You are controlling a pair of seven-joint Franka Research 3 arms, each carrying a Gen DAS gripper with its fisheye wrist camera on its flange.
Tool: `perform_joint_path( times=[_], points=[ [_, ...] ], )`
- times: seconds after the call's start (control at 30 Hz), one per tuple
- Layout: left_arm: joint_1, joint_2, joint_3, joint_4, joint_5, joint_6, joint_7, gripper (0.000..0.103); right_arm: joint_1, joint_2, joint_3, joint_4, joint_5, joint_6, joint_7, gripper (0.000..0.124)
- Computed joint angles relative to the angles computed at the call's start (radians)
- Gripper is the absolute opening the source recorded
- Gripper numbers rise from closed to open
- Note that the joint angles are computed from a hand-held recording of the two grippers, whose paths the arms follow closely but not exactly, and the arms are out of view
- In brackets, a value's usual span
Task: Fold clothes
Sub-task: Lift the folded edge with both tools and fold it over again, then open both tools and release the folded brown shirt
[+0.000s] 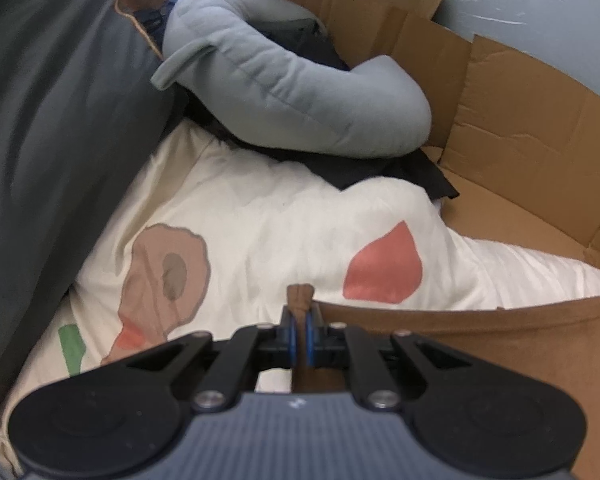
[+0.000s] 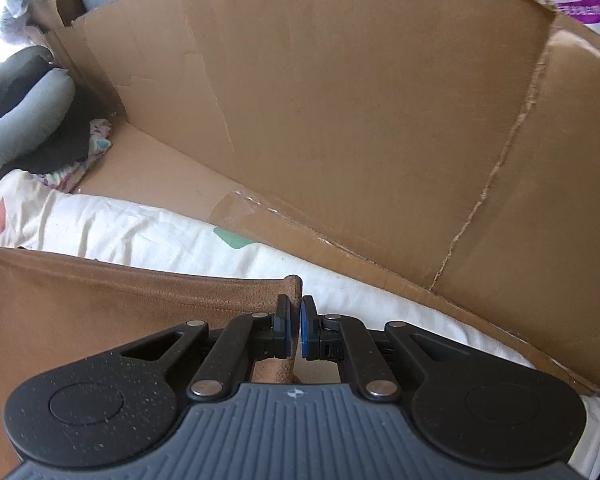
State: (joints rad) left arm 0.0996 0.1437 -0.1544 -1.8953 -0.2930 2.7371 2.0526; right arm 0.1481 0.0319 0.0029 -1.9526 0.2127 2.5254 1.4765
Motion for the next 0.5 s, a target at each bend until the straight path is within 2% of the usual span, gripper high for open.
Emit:
perform_joint_path(
  times=[0.13, 0.3, 0.4, 0.5],
  points=[
    [-0.003, 0.029, 0.001, 0.032, 0.028, -0.005, -0.016, 0.005, 0.004, 0.022, -0.001, 0.022, -0.037, -0.004, 0.038, 0.003],
    [-0.025, 0.076, 0.014, 0.079, 0.151, -0.054, -0.118, 0.006, 0.010, 0.053, -0.004, 0.045, -0.078, -0.018, 0.079, 0.003],
    [-0.035, 0.089, 0.018, 0.085, 0.226, -0.047, -0.159, 0.014, 0.016, 0.065, -0.005, 0.035, -0.101, -0.002, 0.101, 0.004],
    [-0.025, 0.081, 0.012, 0.091, 0.234, -0.058, -0.187, 0.026, 0.027, 0.058, -0.014, 0.013, -0.172, 0.015, 0.190, 0.010]
  ],
)
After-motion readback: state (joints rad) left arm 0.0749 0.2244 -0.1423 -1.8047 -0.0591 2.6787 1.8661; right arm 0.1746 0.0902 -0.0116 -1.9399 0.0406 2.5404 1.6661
